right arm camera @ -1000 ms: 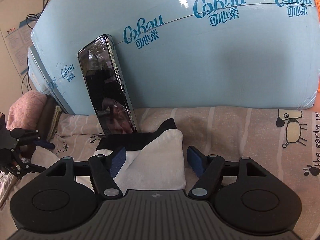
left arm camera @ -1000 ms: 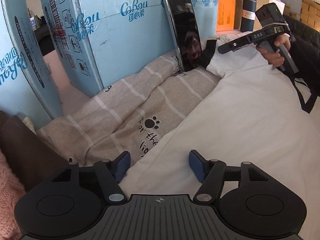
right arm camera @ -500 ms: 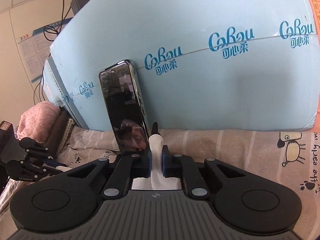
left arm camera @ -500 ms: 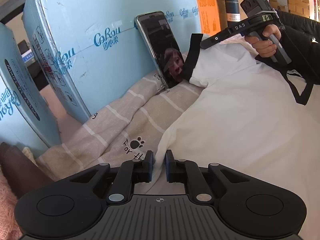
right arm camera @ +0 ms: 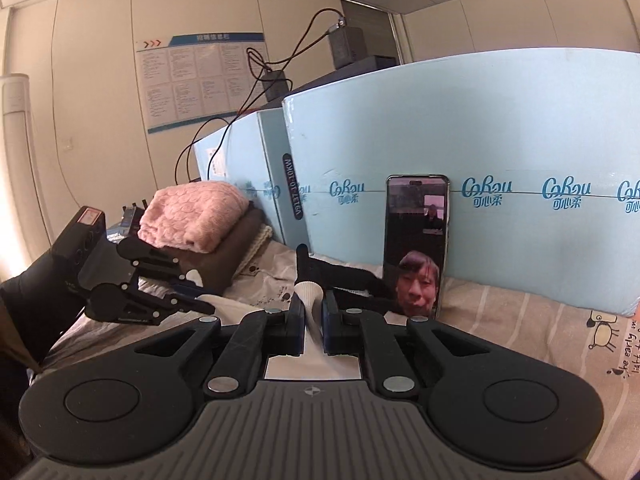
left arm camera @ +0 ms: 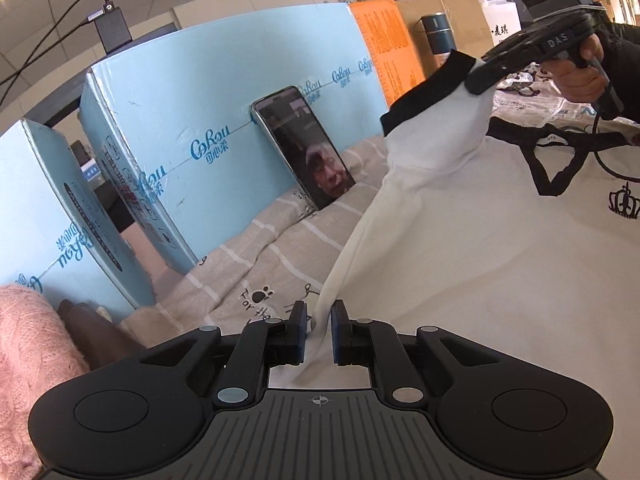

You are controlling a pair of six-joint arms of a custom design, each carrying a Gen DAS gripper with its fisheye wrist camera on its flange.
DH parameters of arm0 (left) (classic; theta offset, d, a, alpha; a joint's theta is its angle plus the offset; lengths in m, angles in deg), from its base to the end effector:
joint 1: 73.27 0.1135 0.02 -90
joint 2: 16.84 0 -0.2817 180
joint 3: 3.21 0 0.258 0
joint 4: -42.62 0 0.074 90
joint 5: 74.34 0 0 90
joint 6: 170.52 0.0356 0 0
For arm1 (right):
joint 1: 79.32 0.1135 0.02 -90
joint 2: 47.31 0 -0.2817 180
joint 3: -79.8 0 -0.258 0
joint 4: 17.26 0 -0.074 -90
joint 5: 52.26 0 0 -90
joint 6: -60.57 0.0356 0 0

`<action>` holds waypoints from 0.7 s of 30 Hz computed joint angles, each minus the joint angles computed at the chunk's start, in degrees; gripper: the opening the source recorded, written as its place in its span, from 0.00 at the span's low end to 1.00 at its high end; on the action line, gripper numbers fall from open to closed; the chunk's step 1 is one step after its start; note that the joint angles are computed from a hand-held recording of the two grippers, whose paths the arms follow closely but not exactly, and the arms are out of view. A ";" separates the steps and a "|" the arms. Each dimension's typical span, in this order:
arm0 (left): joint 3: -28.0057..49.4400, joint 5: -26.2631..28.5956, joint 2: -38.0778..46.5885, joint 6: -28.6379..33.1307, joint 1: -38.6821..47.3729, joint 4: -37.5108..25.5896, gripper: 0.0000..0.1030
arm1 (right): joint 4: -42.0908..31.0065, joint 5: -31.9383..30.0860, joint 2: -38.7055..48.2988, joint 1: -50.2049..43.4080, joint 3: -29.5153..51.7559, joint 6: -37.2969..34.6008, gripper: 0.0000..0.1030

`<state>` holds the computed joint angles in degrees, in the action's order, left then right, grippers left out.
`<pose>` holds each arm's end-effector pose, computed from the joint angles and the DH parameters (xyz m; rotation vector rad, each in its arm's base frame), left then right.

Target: Fold clothes

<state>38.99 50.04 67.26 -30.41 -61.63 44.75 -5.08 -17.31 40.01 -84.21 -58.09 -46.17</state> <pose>0.2612 0.0333 0.1553 0.9819 1.8873 -0.0526 0.2692 0.0063 0.1603 -0.7274 1.8266 0.7758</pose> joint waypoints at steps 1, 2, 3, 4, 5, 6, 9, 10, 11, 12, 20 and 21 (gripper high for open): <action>-0.16 0.04 -0.12 0.48 0.37 -0.85 0.11 | -1.83 -0.46 -1.82 -0.40 -1.54 -1.39 0.07; -0.17 -0.35 -0.03 0.61 0.56 -1.47 0.11 | -3.94 -0.93 -3.40 -0.84 -2.93 -3.01 0.07; -0.18 -0.74 0.07 0.73 0.75 -2.09 0.14 | -6.23 -1.37 -4.99 -1.30 -4.27 -4.77 0.07; 0.26 -1.35 0.48 1.14 0.90 -3.63 0.16 | -7.71 -1.40 -5.76 -1.79 -5.24 -5.66 0.07; 0.73 -2.47 0.87 1.31 0.64 -4.72 0.16 | -9.01 -1.35 -6.33 -2.31 -6.12 -6.36 0.08; 1.20 -3.58 1.26 1.45 0.37 -5.77 0.17 | -10.33 -1.30 -6.88 -2.84 -6.98 -7.09 0.08; 1.70 -2.55 -0.43 0.83 -0.53 -8.16 0.39 | -10.99 -0.29 -6.64 -4.00 -9.38 -8.40 0.12; 1.82 -0.52 -1.36 -0.51 -1.06 -8.36 0.59 | -10.67 -0.37 -6.35 -4.50 -10.02 -8.91 0.14; 2.55 1.88 -1.27 -3.05 -2.25 -8.18 0.69 | -9.63 -1.40 -5.43 -5.12 -10.43 -8.84 0.26; 3.21 4.24 -1.11 -5.76 -3.47 -7.62 0.83 | -8.39 -2.59 -4.38 -5.73 -10.80 -8.60 0.37; 27.82 26.79 22.39 -21.50 -14.44 -18.69 0.86 | -6.26 -0.56 -2.27 -4.80 -11.89 -8.76 0.39; 29.45 26.85 24.51 -23.52 -15.58 -18.21 0.86 | -5.65 -1.35 -2.15 -5.10 -12.18 -8.59 0.39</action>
<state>68.44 76.89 91.77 -53.93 -77.21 26.54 -10.72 -18.65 37.86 -89.32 -70.27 -54.76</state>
